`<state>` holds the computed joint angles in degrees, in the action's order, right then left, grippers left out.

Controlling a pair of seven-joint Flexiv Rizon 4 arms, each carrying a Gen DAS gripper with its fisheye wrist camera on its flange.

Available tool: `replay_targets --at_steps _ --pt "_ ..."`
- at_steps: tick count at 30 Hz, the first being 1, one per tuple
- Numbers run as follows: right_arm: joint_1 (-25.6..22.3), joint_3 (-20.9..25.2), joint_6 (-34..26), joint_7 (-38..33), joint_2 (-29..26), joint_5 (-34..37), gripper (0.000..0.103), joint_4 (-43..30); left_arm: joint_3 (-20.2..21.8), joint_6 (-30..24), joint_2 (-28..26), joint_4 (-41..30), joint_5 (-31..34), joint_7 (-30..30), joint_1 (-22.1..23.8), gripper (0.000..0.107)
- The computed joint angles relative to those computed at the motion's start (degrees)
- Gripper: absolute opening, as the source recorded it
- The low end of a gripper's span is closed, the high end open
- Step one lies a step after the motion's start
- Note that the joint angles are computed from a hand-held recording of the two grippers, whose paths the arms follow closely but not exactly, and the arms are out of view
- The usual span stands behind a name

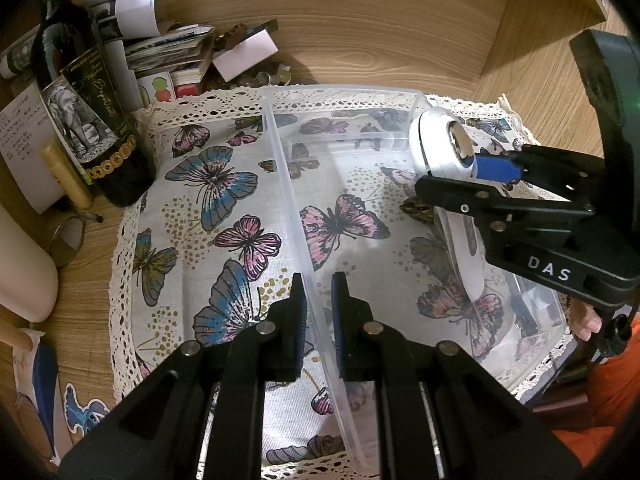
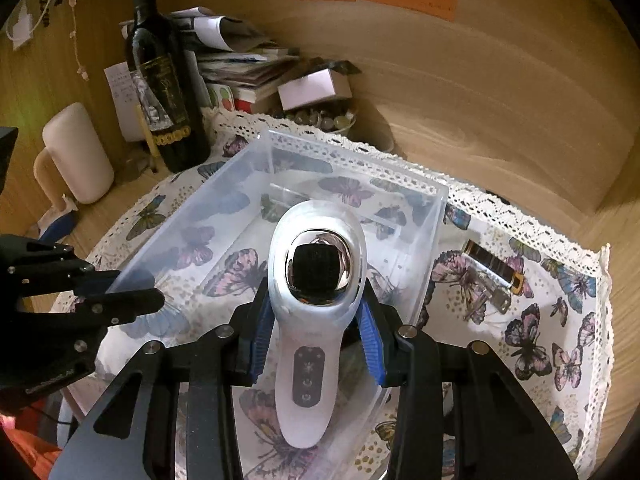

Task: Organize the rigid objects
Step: 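Lift the white device into the clear box and release it, then grasp the white travel adaptor with the right tool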

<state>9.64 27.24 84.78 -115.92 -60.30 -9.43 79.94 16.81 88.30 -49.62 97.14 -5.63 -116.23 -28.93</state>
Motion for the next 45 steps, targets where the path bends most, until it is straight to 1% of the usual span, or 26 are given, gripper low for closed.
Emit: replay_targets --at_steps 4,5,8,11,16,18,21,25,27,29,31,34,40,43,44,45 --pt "0.0 0.1 -1.4 0.0 0.1 0.2 0.037 -0.3 0.0 0.0 0.0 0.0 0.1 -0.1 0.0 0.012" --pt "0.0 0.2 -1.5 -0.2 0.2 0.4 0.039 -0.2 0.0 -0.1 0.0 0.0 0.1 -0.1 0.1 0.012" --pt "-0.2 0.2 1.7 -1.0 0.9 0.7 0.044 1.3 -0.2 0.0 0.0 0.0 0.2 0.0 0.3 0.012" --pt "-1.7 1.9 4.6 -1.3 1.5 0.1 0.046 2.8 0.1 -0.1 -0.2 -0.3 0.2 -0.2 0.0 0.012" --pt "-3.3 2.4 9.4 0.8 2.6 -2.0 0.048 5.5 0.2 -0.1 -0.3 -0.3 0.2 -0.4 -0.1 0.012" --pt "-4.0 2.0 11.4 2.1 3.0 -2.7 0.051 6.5 0.3 -0.1 -0.3 -0.3 0.3 -0.5 -0.3 0.012" --pt "-4.1 0.1 14.4 4.9 4.0 -3.1 0.053 8.2 0.3 -0.1 -0.3 -0.3 0.3 -0.5 -0.2 0.012" --pt "-2.3 -5.4 17.8 9.6 5.7 -2.3 0.053 10.7 0.4 -0.2 -0.3 -0.4 0.4 -0.6 -0.3 0.012" --pt "-2.1 -7.1 18.7 11.6 6.2 -2.4 0.053 12.0 0.5 -0.2 -0.3 -0.4 0.4 -0.7 -0.5 0.012" --pt "-0.8 -10.2 19.7 13.9 6.7 -1.8 0.053 13.2 0.7 -0.3 -0.3 -0.4 0.5 -0.8 -0.6 0.012" --pt "0.1 -12.6 19.9 16.3 6.8 -1.5 0.053 14.2 0.9 -0.4 -0.3 -0.5 0.6 -1.0 -0.8 0.012" --pt "-0.6 -13.4 18.8 19.7 6.4 -2.4 0.053 15.3 1.0 -0.5 -0.3 -0.5 0.8 -1.1 -0.9 0.012" --pt "-4.2 -11.5 15.4 25.0 5.1 -6.2 0.053 17.1 1.1 -0.5 -0.3 -0.6 1.1 -1.3 -0.9 0.012" --pt "-4.4 -11.9 15.2 26.4 5.0 -7.5 0.053 18.4 1.2 -0.6 -0.3 -0.6 1.1 -1.4 -1.0 0.012" --pt "-4.4 -12.1 15.1 26.8 4.9 -7.8 0.052 18.7 1.2 -0.6 -0.3 -0.6 1.2 -1.4 -1.0 0.012" --pt "-4.4 -12.3 15.2 27.1 4.8 -8.1 0.047 18.9 1.1 -0.6 -0.3 -0.6 1.2 -1.4 -1.0 0.012"
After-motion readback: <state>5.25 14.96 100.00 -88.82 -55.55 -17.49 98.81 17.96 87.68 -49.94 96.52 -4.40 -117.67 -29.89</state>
